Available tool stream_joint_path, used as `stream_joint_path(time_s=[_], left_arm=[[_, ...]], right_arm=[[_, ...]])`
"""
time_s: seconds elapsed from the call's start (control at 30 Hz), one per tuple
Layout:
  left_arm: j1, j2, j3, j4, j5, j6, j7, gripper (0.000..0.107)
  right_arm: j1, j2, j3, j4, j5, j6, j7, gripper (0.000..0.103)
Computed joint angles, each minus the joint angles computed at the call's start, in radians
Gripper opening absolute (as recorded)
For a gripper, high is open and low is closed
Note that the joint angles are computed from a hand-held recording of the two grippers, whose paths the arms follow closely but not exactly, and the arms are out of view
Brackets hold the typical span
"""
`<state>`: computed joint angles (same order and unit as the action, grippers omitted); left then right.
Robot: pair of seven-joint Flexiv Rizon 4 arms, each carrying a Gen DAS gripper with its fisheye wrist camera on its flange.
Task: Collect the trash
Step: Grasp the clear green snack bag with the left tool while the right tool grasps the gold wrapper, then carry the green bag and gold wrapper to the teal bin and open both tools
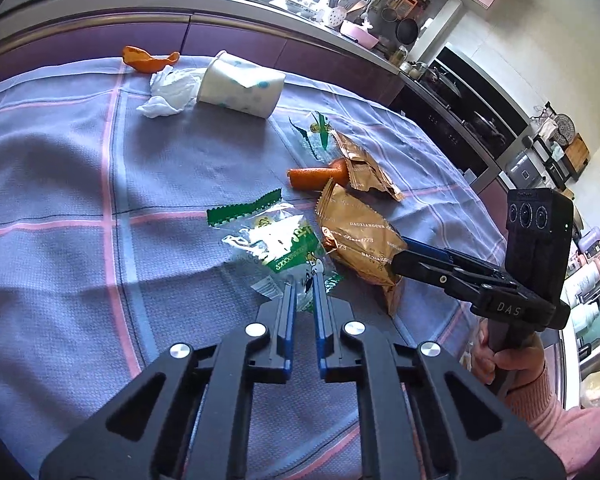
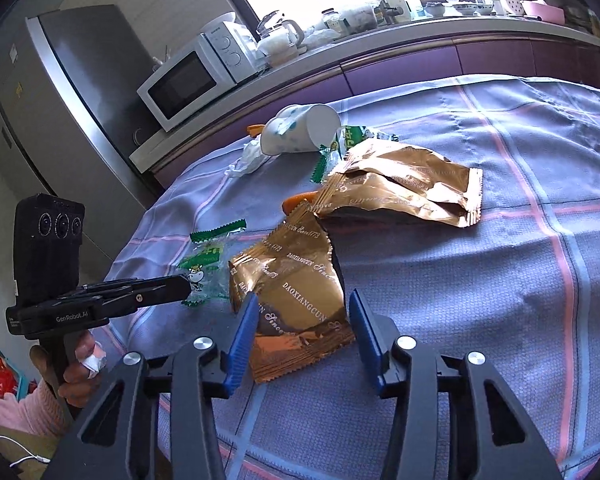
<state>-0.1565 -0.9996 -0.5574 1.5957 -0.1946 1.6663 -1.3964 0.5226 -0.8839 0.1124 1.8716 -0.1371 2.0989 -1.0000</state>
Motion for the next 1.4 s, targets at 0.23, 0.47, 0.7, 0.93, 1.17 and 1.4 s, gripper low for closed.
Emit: stream_joint_path(time_s=[0.23,0.47,0.7,0.93,1.17,1.4], left_arm=[[0.022,0.036,0.012,0.066,0.028,0.070,-0.037,0.002],[0.043,0.088,0.041,0.151,0.078,0.146,-0.106,0.002],[0.063,0.161,0.092,0.250,0.130,0.225,-0.194,0.002],[0.064,0.245,0.164,0.353,0.174,0.292,-0.275,0.002],[0.046,0.332,0.255,0.459,0.183,0.344,-0.336,0.002],[0.050,0.416,0.334,0.585,0.184,0.413,-0.399,0.002]], right_arm=[[-0.014,-0.014,0.031,-0.021,-0.054,0.003,-0.008,0.012],[-0.006,-0.020,0.043,-0.038,-0.086,0.033,-0.021,0.004],[-0.013,-0.029,0.064,-0.070,-0.132,0.054,-0.015,0.002],[-0.024,-0.036,0.085,-0.104,-0.191,0.067,-0.002,0.002],[-0.053,-0.079,0.137,-0.192,-0.330,0.052,0.046,0.002],[-0.096,-0.161,0.226,-0.347,-0.566,-0.031,0.129,0.002]])
